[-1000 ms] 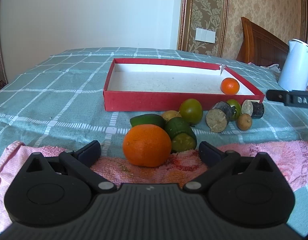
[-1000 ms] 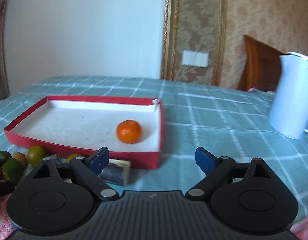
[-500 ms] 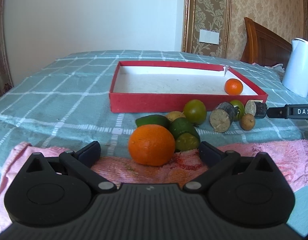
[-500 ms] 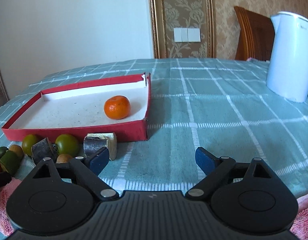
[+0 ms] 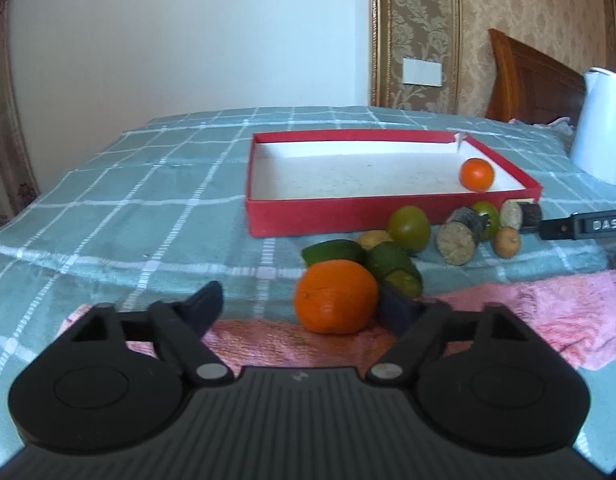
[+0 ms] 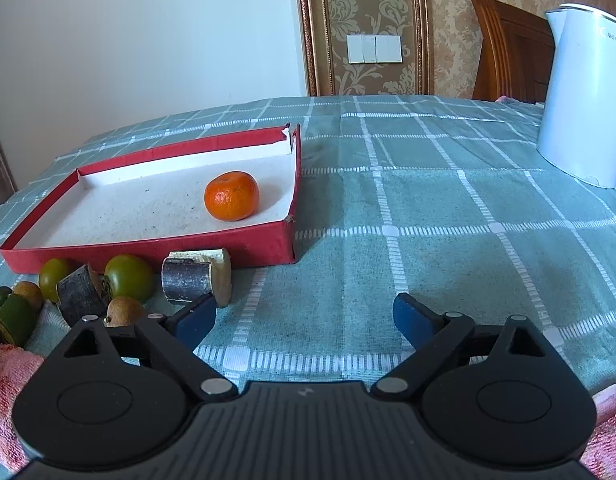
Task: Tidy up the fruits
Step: 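Grasp the large orange on the towel with the left gripper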
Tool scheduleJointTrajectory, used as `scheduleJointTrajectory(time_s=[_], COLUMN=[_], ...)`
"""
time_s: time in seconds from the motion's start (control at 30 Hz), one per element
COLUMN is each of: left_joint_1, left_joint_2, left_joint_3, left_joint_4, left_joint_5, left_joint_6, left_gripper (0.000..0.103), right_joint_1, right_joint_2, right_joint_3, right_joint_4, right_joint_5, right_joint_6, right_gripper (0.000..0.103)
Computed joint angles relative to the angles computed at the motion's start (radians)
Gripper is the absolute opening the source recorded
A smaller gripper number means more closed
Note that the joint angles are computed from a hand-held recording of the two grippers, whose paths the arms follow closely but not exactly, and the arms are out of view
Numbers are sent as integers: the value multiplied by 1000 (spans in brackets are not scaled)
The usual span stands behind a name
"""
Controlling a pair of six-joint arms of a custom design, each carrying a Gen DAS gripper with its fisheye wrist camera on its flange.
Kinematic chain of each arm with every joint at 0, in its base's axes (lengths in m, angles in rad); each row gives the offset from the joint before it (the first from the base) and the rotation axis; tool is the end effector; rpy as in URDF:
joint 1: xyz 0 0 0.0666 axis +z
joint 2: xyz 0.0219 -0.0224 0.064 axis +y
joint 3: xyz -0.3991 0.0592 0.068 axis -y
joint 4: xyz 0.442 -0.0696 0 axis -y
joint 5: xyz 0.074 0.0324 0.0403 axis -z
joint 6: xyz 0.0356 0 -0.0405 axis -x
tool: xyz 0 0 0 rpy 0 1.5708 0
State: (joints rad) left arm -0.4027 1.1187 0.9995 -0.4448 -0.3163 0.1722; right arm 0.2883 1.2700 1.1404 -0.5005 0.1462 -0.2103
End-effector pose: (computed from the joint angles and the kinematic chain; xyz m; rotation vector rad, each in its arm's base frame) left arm 0.4077 -0.1621 0.4089 0.0581 2.1029 -0.0067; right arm 0.4762 0.1354 0.4103 -0.0039 2.1957 0.1195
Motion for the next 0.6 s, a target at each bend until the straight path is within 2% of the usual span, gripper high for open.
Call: scheduleJointTrajectory(time_s=[0.2, 0.33, 0.43, 0.6], left_joint_1=[2, -14, -12, -7], left_joint_2=[-1, 0, -7, -28], left_joint_3=[-6, -7, -4, 6], left_joint_4=[15, 18, 12, 37], left_joint_5=[77, 50, 55, 65], left_joint_6=[-26, -37, -23, -42], left_gripper=[40, 40, 40, 40], right_joint_1=[2, 5, 7, 8], right_joint_2=[3, 8, 9, 10], right_joint_3=[4, 8, 10, 11], right_joint_4=[-6, -12, -16, -17], right_joint_5=[5, 11, 16, 19], right_joint_6=[6, 12, 17, 20], right_gripper=[97, 98, 98, 98])
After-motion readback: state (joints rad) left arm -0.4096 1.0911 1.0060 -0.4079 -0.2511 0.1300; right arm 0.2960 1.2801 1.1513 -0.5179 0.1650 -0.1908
